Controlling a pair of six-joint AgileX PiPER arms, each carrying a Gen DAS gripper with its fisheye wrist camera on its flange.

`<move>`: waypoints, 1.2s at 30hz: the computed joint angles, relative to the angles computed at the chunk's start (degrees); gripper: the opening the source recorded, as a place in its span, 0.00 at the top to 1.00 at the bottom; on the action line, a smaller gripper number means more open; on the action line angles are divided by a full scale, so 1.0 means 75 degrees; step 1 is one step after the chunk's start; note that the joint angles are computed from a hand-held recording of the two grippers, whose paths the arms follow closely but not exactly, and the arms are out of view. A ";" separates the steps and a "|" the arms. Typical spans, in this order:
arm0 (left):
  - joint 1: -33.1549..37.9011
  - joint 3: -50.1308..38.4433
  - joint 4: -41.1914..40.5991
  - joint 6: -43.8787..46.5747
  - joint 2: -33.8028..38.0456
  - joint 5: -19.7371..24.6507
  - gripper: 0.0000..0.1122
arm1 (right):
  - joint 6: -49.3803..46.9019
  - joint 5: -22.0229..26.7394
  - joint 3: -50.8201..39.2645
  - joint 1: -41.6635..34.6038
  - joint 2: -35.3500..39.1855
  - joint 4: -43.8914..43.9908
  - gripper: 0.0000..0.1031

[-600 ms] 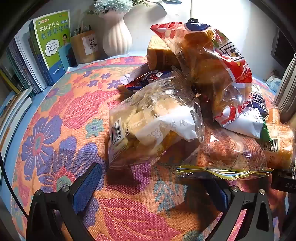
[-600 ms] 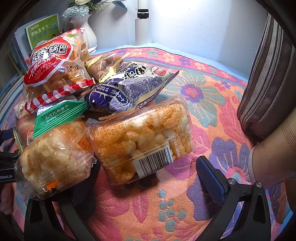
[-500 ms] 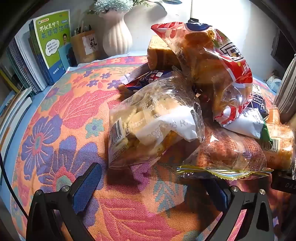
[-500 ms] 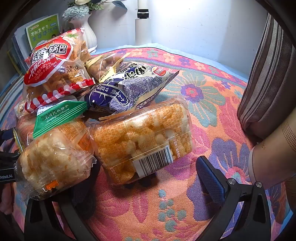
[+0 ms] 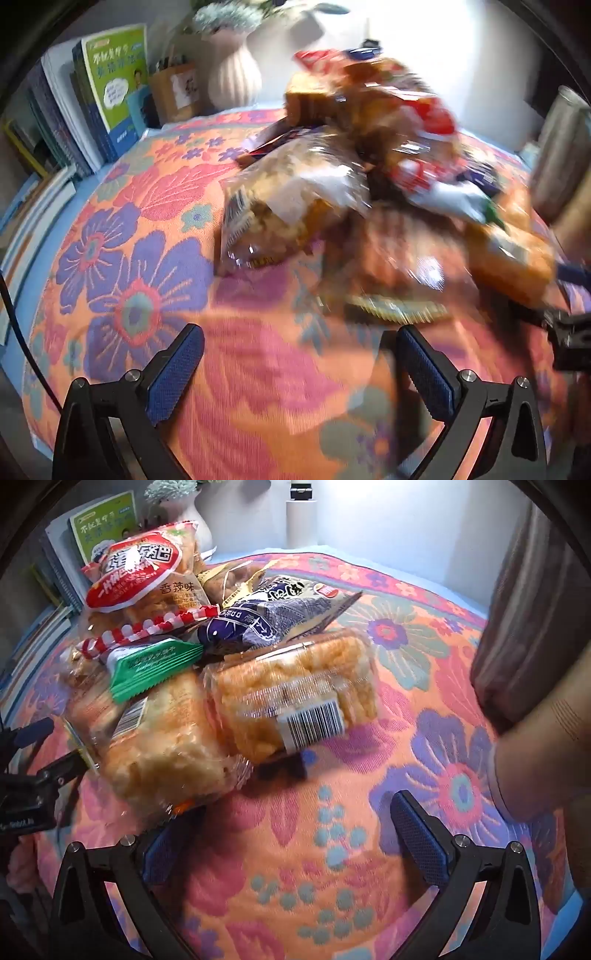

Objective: Organize snacks

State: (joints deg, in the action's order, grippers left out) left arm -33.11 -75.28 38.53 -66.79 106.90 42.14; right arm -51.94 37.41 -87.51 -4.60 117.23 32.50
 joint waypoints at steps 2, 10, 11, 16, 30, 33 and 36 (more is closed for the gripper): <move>-0.0319 0.0542 0.0805 -0.0748 -0.0362 -0.0157 0.08 | -0.1528 -0.0200 0.0919 -0.0360 -0.0539 0.1417 0.00; -0.0461 0.0388 0.3106 -0.2608 -0.0654 -0.0420 0.08 | -0.5045 0.1088 0.1516 -0.1273 -0.1124 0.5443 0.00; -0.0409 0.0204 0.3228 -0.2689 -0.0503 -0.0418 0.08 | -0.4816 0.0970 0.1300 -0.1154 -0.1020 0.5262 0.00; -0.0133 -0.0313 0.2888 -0.2367 0.0092 -0.0518 0.08 | -0.4086 0.0028 0.0988 -0.0612 -0.0780 0.4431 0.00; -0.0268 0.0073 0.3551 -0.3032 0.0079 -0.0737 0.08 | -0.4224 0.0095 0.1031 -0.0627 -0.0642 0.4574 0.00; -0.0207 0.0076 0.3427 -0.2936 0.0054 -0.0842 0.08 | -0.4026 0.0240 0.0892 -0.0657 -0.0558 0.4428 0.00; -0.0190 0.0077 0.3392 -0.2880 0.0043 -0.0882 0.08 | -0.4062 0.0258 0.0898 -0.0670 -0.0546 0.4476 0.00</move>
